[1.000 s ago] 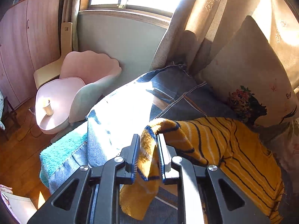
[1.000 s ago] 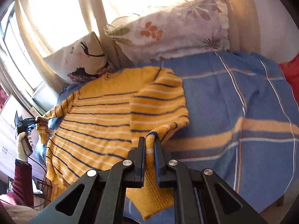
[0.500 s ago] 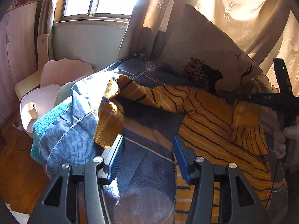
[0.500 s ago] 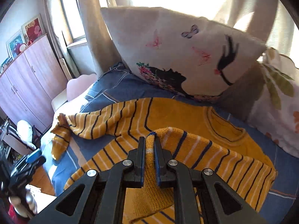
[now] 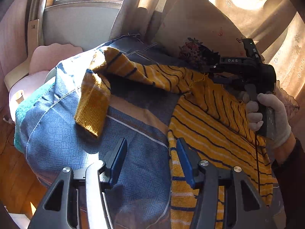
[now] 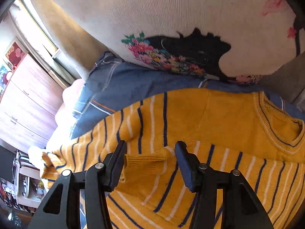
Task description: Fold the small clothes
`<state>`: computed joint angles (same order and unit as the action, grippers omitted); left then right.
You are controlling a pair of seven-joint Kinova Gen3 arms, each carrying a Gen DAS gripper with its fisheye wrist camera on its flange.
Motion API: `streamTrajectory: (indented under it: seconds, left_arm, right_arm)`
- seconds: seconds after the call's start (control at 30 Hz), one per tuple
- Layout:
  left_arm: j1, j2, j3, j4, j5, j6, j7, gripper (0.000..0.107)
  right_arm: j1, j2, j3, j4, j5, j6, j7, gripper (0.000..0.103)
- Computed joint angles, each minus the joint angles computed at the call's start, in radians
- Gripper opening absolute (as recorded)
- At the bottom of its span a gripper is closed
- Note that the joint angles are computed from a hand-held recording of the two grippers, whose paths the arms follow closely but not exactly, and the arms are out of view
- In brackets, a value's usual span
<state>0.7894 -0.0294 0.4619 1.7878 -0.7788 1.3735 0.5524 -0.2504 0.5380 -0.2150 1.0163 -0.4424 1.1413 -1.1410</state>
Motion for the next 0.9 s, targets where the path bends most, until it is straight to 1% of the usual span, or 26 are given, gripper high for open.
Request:
streamTrajectory:
  seconds: [0.07,0.13,0.2,0.23,0.27,0.3,0.33,0.4,0.43,0.47,0.5,0.57,0.6,0.63,0.67,0.7,0.73,0.77,0.8,0.83,0.87,0.9]
  left_arm:
    - [-0.007,-0.002,-0.009,0.008,0.009,-0.044,-0.016,0.056]
    - [-0.015,-0.005,-0.016,0.022,0.020,-0.101,-0.033,0.057]
    - [-0.023,0.001,-0.019,0.026,0.029,-0.143,-0.055,0.057]
    - [-0.025,0.005,-0.021,0.028,0.031,-0.164,-0.065,0.057]
    - [-0.026,0.007,-0.023,0.031,0.031,-0.186,-0.074,0.057]
    - [-0.028,0.011,-0.025,0.032,0.033,-0.208,-0.084,0.057]
    - [-0.030,0.014,-0.030,0.034,0.038,-0.230,-0.096,0.057]
    - [-0.037,0.021,-0.041,0.039,0.051,-0.282,-0.115,0.057]
    - [-0.036,0.026,-0.045,0.038,0.059,-0.297,-0.119,0.057]
    - [-0.035,0.039,-0.040,0.032,0.057,-0.295,-0.115,0.058]
    - [-0.021,0.054,-0.038,0.022,0.041,-0.278,-0.107,0.058]
    - [0.004,0.078,-0.042,-0.006,0.040,-0.245,-0.118,0.058]
    - [0.019,0.088,-0.046,-0.017,0.039,-0.228,-0.117,0.058]
    - [0.033,0.100,-0.050,-0.034,0.045,-0.205,-0.129,0.042]
    - [0.045,0.114,-0.059,-0.058,0.065,-0.169,-0.157,0.014]
    - [0.038,0.122,-0.051,-0.070,0.080,-0.145,-0.169,0.012]
    - [0.050,0.111,-0.061,-0.066,0.089,-0.137,-0.164,0.012]
    - [0.072,0.098,-0.078,-0.062,0.095,-0.121,-0.143,0.012]
    - [0.081,0.086,-0.076,-0.057,0.098,-0.088,-0.116,0.012]
    - [0.091,0.067,-0.078,-0.046,0.101,-0.066,-0.091,0.013]
    - [0.082,0.041,-0.069,-0.027,0.100,-0.059,-0.059,0.016]
    - [0.077,0.011,-0.060,-0.006,0.096,-0.051,-0.019,0.017]
  right_arm:
    - [0.092,-0.045,-0.047,0.053,-0.047,0.006,0.081,0.057]
    - [0.184,-0.106,-0.062,0.134,-0.100,-0.003,0.163,0.057]
    - [0.277,-0.181,-0.082,0.226,-0.100,-0.052,0.244,0.058]
    - [0.323,-0.217,-0.075,0.273,-0.106,-0.075,0.285,0.058]
    - [0.370,-0.249,-0.056,0.319,-0.115,-0.091,0.325,0.061]
    - [0.416,-0.272,-0.043,0.365,-0.134,-0.111,0.366,0.062]
    - [0.449,-0.287,-0.010,0.403,-0.162,-0.119,0.405,0.062]
    - [0.489,-0.283,0.082,0.428,-0.185,-0.098,0.435,0.062]
    - [0.503,-0.269,0.129,0.417,-0.185,-0.073,0.427,0.062]
    - [0.518,-0.251,0.175,0.414,-0.201,-0.043,0.436,0.062]
    - [0.541,-0.230,0.203,0.407,-0.214,-0.002,0.440,0.062]
    - [0.583,-0.196,0.228,0.408,-0.227,0.069,0.456,0.062]
    - [0.584,-0.189,0.247,0.426,-0.239,0.085,0.477,0.062]
    - [0.600,-0.184,0.247,0.447,-0.248,0.102,0.501,0.062]
    - [0.628,-0.182,0.228,0.477,-0.256,0.108,0.532,0.062]
    - [0.666,-0.194,0.200,0.510,-0.267,0.097,0.573,0.062]
    - [0.685,-0.220,0.180,0.546,-0.270,0.070,0.614,0.060]
    - [0.686,-0.244,0.171,0.581,-0.261,0.044,0.654,0.047]
    - [0.677,-0.260,0.180,0.603,-0.259,0.029,0.679,0.042]
    - [0.675,-0.278,0.181,0.624,-0.253,0.004,0.688,0.042]
    - [0.660,-0.297,0.200,0.645,-0.249,-0.032,0.699,0.042]
    - [0.629,-0.315,0.237,0.668,-0.246,-0.073,0.708,0.042]
